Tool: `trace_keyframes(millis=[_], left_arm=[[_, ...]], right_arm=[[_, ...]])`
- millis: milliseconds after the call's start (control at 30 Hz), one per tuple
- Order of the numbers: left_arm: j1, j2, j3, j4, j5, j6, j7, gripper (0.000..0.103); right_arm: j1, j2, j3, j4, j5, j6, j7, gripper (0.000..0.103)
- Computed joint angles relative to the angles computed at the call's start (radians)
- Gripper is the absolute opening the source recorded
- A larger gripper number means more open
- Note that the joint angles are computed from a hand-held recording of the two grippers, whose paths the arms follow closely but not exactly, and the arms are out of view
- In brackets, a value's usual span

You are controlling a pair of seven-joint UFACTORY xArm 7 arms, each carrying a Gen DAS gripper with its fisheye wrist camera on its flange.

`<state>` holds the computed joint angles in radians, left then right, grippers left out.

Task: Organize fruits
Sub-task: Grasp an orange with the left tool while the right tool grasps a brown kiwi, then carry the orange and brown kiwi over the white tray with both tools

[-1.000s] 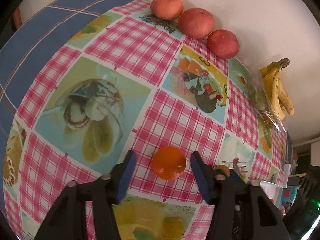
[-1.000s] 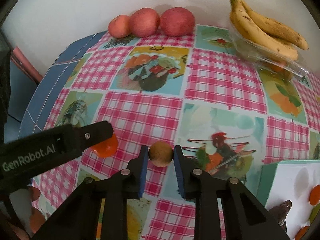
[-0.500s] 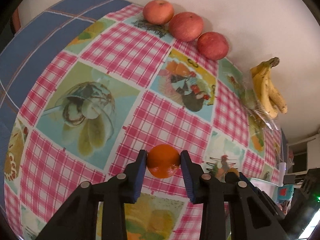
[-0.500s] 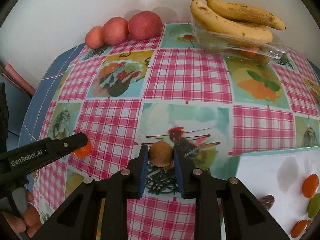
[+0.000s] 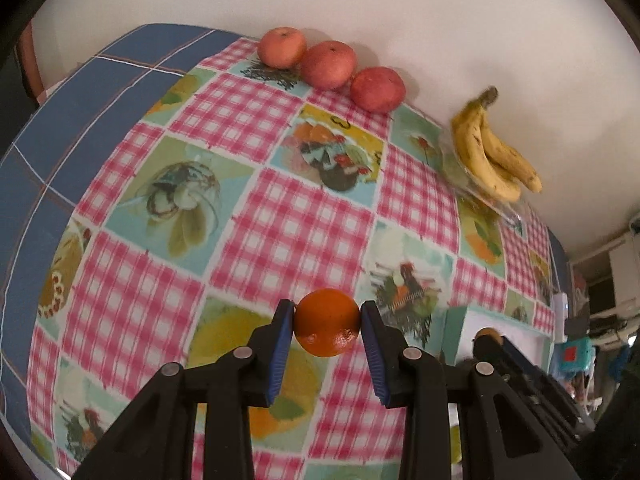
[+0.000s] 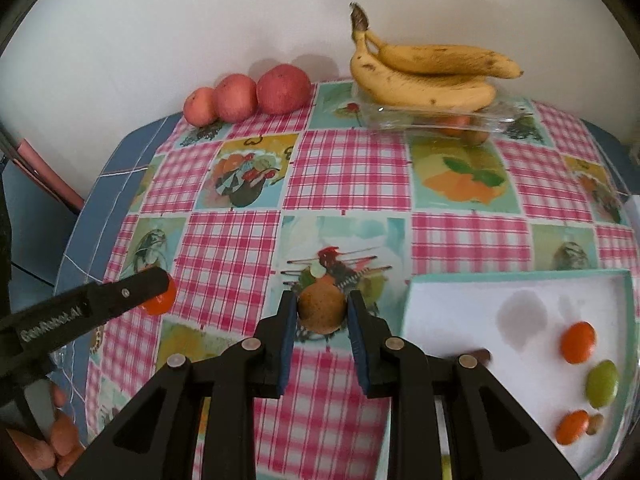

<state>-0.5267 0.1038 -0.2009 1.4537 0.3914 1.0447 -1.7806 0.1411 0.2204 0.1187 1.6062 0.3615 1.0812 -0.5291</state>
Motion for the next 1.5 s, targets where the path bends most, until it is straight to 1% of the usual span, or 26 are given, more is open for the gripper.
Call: trace_keyframes(millis=[133, 300, 467, 667, 900, 1033, 1100, 1367, 1500], left_arm=[[-0.033, 0.037, -0.014, 0.060, 0.009, 0.036, -0.008, 0.037], [-0.078, 0.056, -0.012, 0.114, 0.042, 0.086, -0.037, 0.037], [-0.124, 0.096, -0.009, 0.199, 0.081, 0.148, -0.045, 0.037], [-0.174, 0.153, 0.005, 0.285, 0.099, 0.181, -0.041, 0.037], [-0.224, 0.235, 0.031, 0.393, 0.085, 0.207, 0.010, 0.037], [-0.249, 0.296, 0.051, 0.481, 0.069, 0.236, 0.064, 0.037], [-0.264, 0.334, 0.062, 0.538, 0.062, 0.257, 0.095, 0.037], [-0.310, 0.458, 0.107, 0.714, 0.014, 0.265, 0.197, 0.037], [-0.337, 0.550, 0.132, 0.855, -0.013, 0.291, 0.261, 0.037]], right_arm=[[-0.024, -0.053, -0.012, -0.032, 0.028, 0.017, -0.024, 0.027], [-0.042, -0.116, -0.035, -0.084, 0.031, 0.027, -0.056, 0.027], [-0.060, -0.159, -0.056, -0.112, 0.046, 0.028, -0.096, 0.027], [-0.081, -0.198, -0.079, -0.133, 0.075, 0.030, -0.131, 0.027], [-0.108, -0.201, -0.102, -0.130, 0.087, 0.053, -0.142, 0.027], [-0.128, -0.174, -0.110, -0.100, 0.088, 0.068, -0.130, 0.027], [-0.141, -0.154, -0.114, -0.076, 0.089, 0.077, -0.122, 0.027], [-0.215, -0.044, -0.125, 0.044, 0.069, 0.114, -0.039, 0.027], [-0.251, -0.004, -0.127, 0.090, 0.053, 0.110, -0.012, 0.027]])
